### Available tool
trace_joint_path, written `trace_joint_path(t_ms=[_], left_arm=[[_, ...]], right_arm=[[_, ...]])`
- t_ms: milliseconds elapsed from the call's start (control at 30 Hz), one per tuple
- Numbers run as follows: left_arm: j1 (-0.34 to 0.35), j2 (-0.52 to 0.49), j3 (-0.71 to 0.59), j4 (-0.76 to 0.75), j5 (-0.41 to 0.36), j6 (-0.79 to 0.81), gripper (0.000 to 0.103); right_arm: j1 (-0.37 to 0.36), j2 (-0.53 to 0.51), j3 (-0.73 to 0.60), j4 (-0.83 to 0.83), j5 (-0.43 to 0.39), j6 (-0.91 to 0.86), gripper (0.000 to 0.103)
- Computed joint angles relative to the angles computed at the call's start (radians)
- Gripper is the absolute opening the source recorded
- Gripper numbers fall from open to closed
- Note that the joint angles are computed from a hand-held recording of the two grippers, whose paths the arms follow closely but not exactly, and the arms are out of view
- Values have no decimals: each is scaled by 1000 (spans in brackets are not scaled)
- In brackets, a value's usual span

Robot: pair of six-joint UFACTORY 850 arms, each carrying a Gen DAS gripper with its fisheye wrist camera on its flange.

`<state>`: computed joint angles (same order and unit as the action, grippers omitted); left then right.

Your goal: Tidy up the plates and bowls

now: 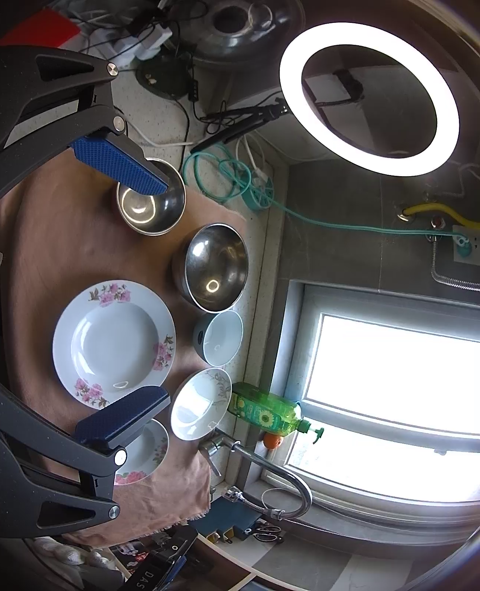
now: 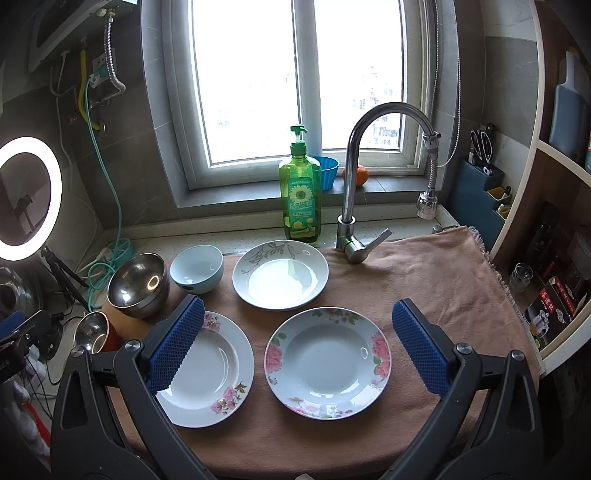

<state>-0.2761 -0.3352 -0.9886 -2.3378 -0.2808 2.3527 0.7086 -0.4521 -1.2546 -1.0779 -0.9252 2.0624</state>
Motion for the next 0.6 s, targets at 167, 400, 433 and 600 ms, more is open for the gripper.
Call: trace_joint_path(t_ms=[167,400,433,600], left_arm=[[-1,-1,0,-2,0,0,102],[-1,-3,3,-4,-8,3,102],[-1,-3,3,-3,-8,2,102],[-1,-4,3,5,-9,-7,102]], right_arm=[[0,1,2,0,3,-1,103],[0,0,2,0,5,-1,103],[1,-2,0,0,3,-1,103],[0,-3,-2,5,6,-1,103]])
